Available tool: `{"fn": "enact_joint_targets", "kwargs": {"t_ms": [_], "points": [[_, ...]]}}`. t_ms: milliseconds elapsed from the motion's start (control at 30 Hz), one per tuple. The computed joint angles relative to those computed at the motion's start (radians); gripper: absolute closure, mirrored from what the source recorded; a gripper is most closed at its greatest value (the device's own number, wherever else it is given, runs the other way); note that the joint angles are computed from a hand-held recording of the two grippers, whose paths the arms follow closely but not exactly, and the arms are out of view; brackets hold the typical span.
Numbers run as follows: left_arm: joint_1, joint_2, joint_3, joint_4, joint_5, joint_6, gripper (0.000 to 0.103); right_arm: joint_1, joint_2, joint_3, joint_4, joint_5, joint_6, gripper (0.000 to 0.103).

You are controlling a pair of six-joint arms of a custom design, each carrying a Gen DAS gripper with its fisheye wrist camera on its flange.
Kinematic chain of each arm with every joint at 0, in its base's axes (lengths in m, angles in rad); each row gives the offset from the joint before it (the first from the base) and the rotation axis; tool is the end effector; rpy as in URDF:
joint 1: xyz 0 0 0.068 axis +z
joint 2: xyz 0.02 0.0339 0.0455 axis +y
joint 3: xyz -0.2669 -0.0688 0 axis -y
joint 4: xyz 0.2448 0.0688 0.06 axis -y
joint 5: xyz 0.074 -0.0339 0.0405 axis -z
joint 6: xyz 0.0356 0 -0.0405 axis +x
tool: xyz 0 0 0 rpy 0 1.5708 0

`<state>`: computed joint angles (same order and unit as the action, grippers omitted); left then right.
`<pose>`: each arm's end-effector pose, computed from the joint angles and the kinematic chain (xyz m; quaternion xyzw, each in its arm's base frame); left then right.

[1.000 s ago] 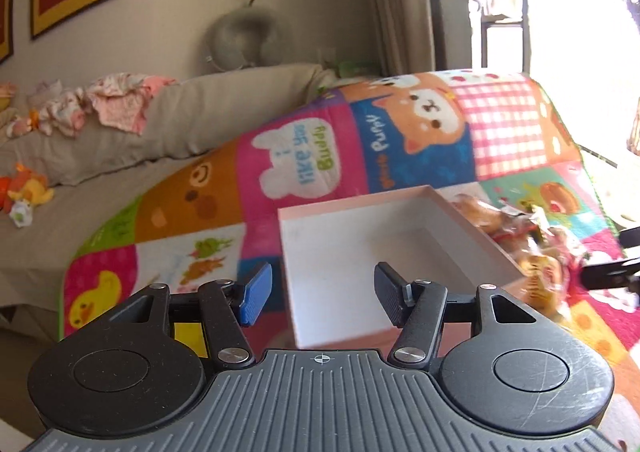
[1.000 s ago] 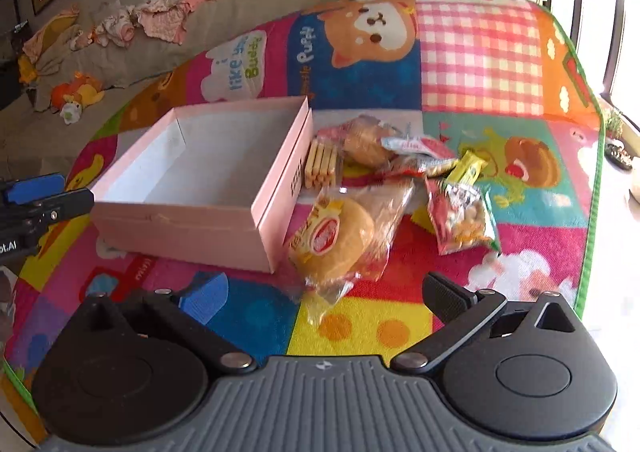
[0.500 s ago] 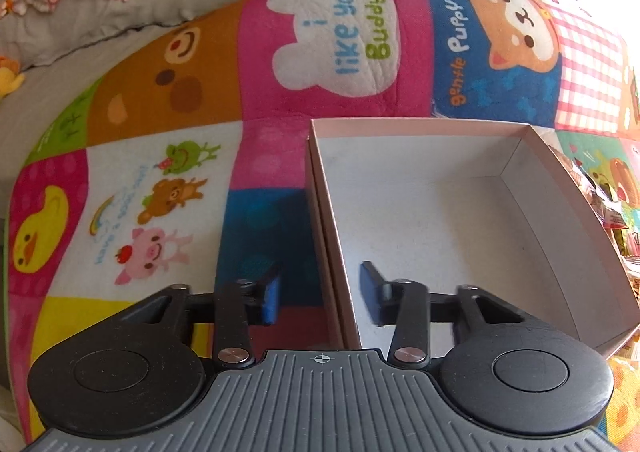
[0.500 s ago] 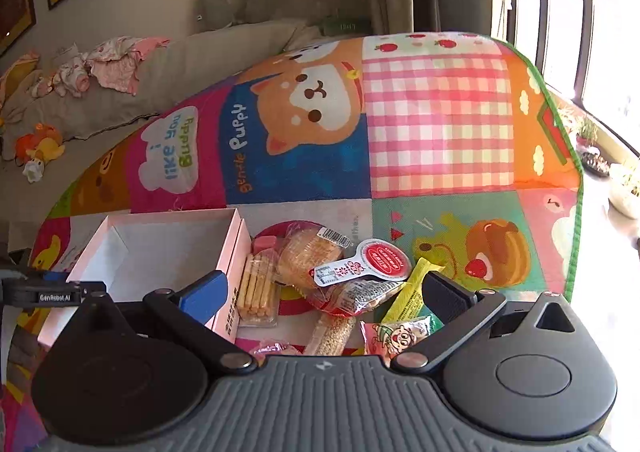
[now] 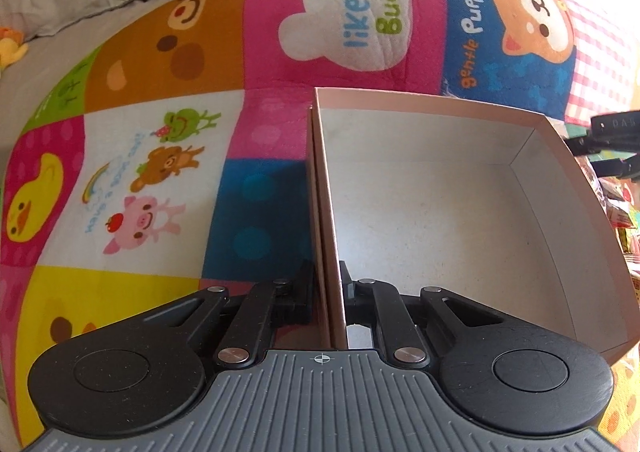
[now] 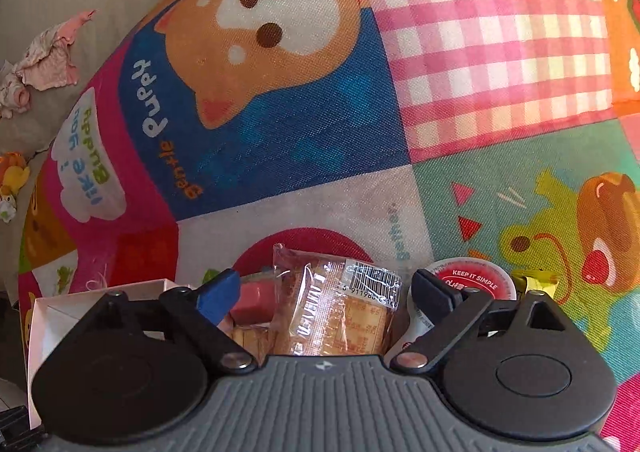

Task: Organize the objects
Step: 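Grasp the pink box wall with the left gripper while the right gripper reaches toward the snacks, then grasp the round wrapped bun with the right gripper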

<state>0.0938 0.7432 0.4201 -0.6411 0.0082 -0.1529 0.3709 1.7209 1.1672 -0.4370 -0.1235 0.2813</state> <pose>0.1366 0.0126 0.1832 -0.1162 0.9472 -0.0127 0.2984 0.3336 0.1344 0.2083 -0.0605 0.9547 0.1475 0.2515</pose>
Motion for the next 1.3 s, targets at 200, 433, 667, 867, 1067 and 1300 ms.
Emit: {"fn": "enact_joint_targets", "kwargs": {"t_ms": [200, 433, 667, 867, 1067, 1300], "points": [[0.010, -0.019, -0.009, -0.003, 0.019, -0.020, 0.091, -0.053, -0.206, -0.120, -0.070, -0.064, -0.088, 0.072], [-0.005, -0.050, -0.017, -0.014, 0.012, -0.045, 0.090, -0.088, -0.542, -0.294, -0.241, -0.112, -0.217, 0.079], [0.009, -0.079, -0.022, -0.046, 0.028, -0.038, 0.090, 0.013, -0.826, -0.494, -0.326, 0.075, -0.293, 0.053], [-0.024, -0.080, -0.020, -0.048, -0.004, -0.068, 0.090, 0.029, -1.014, -0.567, -0.389, 0.153, -0.274, 0.034], [-0.015, -0.078, -0.020, -0.048, 0.000, -0.065, 0.090, 0.082, -1.019, -0.658, -0.224, 0.032, 0.007, 0.020], [0.008, -0.098, -0.030, -0.057, 0.020, -0.045, 0.090, 0.127, -0.939, -0.685, -0.234, 0.054, -0.079, 0.053]]}}
